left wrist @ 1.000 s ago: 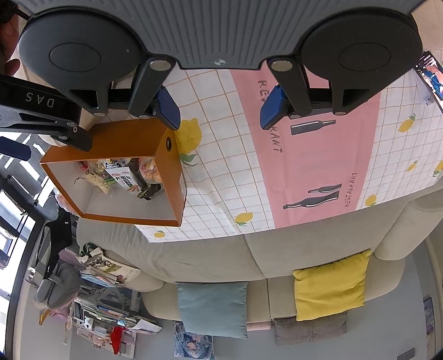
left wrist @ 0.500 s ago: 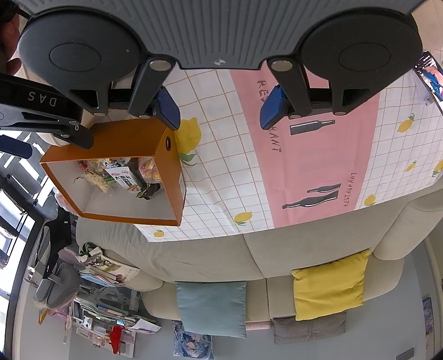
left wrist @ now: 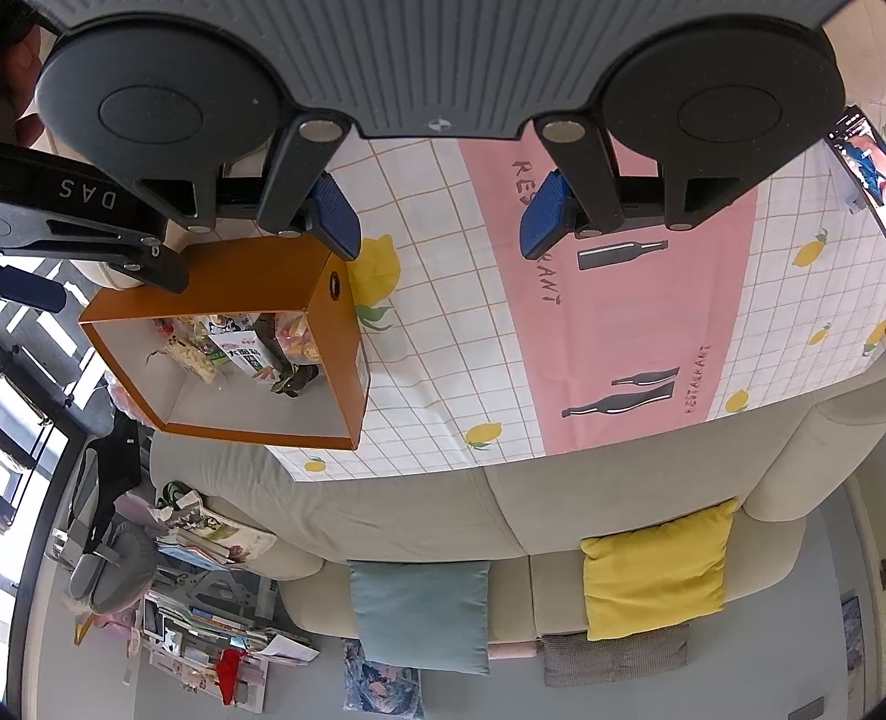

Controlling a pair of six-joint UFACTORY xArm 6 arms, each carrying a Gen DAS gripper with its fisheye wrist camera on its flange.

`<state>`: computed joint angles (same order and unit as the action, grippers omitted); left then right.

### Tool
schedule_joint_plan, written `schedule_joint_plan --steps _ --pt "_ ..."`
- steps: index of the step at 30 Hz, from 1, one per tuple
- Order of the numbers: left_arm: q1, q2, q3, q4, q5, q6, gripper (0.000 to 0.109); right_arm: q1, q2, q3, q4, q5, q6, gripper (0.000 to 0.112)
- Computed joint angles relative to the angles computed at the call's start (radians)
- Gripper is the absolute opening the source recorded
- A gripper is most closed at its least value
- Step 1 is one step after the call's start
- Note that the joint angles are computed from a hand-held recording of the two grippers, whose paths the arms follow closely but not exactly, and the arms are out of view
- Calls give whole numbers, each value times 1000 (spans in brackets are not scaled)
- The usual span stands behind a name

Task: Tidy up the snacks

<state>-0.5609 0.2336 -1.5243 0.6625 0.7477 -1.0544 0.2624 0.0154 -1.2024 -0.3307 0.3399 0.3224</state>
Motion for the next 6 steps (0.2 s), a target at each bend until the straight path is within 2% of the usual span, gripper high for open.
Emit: schedule_joint_plan --steps 6 --pt "5 -6 8 6 -2 -11 78 -3 1 4 21 -3 -25 100"
